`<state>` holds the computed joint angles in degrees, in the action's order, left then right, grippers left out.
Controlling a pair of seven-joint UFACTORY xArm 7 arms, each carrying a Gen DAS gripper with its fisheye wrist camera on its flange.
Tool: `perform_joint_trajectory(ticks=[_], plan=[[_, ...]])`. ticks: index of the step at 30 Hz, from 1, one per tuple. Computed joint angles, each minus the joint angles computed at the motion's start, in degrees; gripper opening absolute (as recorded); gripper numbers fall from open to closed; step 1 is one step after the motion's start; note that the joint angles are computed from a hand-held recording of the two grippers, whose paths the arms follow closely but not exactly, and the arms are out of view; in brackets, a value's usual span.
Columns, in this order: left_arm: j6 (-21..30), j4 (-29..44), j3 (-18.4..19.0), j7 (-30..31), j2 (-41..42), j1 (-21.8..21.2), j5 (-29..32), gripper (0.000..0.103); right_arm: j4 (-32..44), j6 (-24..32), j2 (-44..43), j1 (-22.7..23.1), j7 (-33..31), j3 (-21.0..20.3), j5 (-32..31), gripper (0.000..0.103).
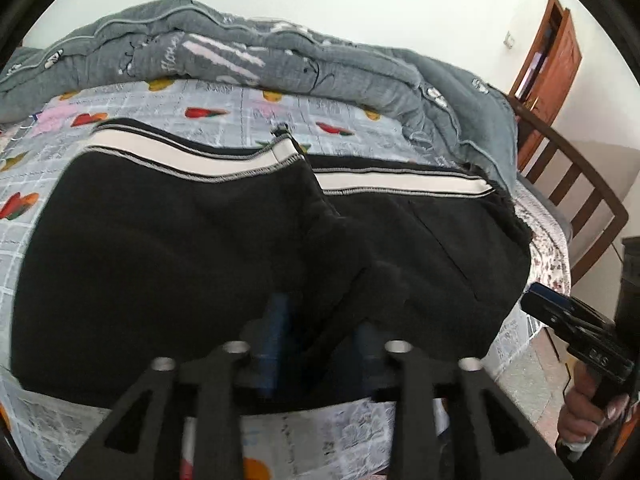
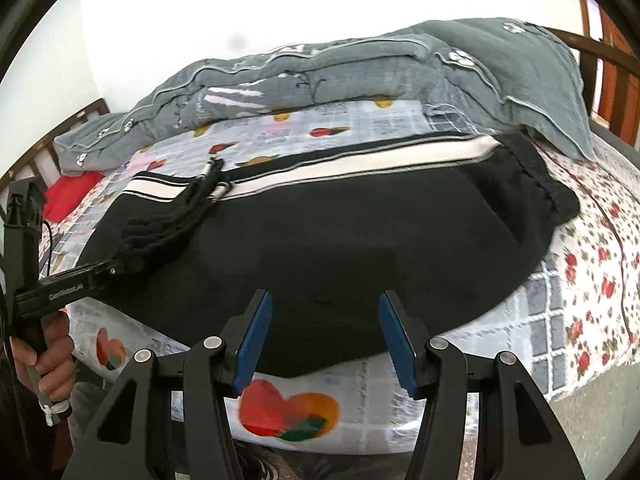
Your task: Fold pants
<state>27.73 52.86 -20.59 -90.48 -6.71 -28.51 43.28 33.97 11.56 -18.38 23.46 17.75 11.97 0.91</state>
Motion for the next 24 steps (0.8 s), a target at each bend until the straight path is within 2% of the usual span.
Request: perform_joint_trajectory(ticks=[1,4,6,9,10,14,18,20,21,22,24], plan=[[0.2,-0.9,-0.2,-1.3,-1.2,0.2,1.7,0.05,0.8,0.1,0.7,0.0,0.3,0.5,-0.3,0.055],[-0.8,-4.7,-0.9,-3.9,-6.1,1.8,4.5,0.061,3.3,0.1,2.9,0.4,1.2,1.8,-1.0,0.055],[2.2,-6.8,-2.3,-4.9,-9.8,3.0,4.0,0.062,5.2,0.0,4.9,1.4,1.3,2.2,-1.0,0.056],[2.2,-11.2,-2.4,-3.9,-15.9,4.5,1.4,0.062,8.3,-0.4,8.0,3.7,-0.3,1.7,0.8,0.056],[3.6,-12.7,-2.6,-3.5,-18.3,4.8,-0.2,0.062,9.8,-0.5,9.5,4.6,-1.0,1.7,1.8,0.056],[7.8,-18.3,-2.8,-1.5,-27.1,5.8,-5.6,0.063,14.4,-1.2,14.5,7.6,-5.2,1.6,7.7,0.056],[11.1,-23.4,-3.3,0.1,-34.8,6.7,-10.8,0.063,19.0,-1.8,19.6,8.7,-9.1,3.2,14.2,0.056],[11.6,-25.9,-3.4,0.9,-38.1,6.9,-13.4,0.063,20.7,-1.8,22.0,8.8,-5.4,3.3,10.5,0.056],[11.7,-27.0,-3.3,1.4,-39.5,7.0,-14.7,0.063,21.8,-0.6,23.3,10.7,-1.8,1.2,6.9,0.053],[11.7,-28.1,-3.3,2.0,-40.8,7.0,-15.8,0.063,22.8,0.4,24.8,10.9,-0.2,1.1,5.6,0.048],[11.1,-30.1,-3.4,2.9,-42.9,7.1,-18.0,0.063,23.6,0.7,26.7,6.5,-3.9,6.2,10.2,0.024]])
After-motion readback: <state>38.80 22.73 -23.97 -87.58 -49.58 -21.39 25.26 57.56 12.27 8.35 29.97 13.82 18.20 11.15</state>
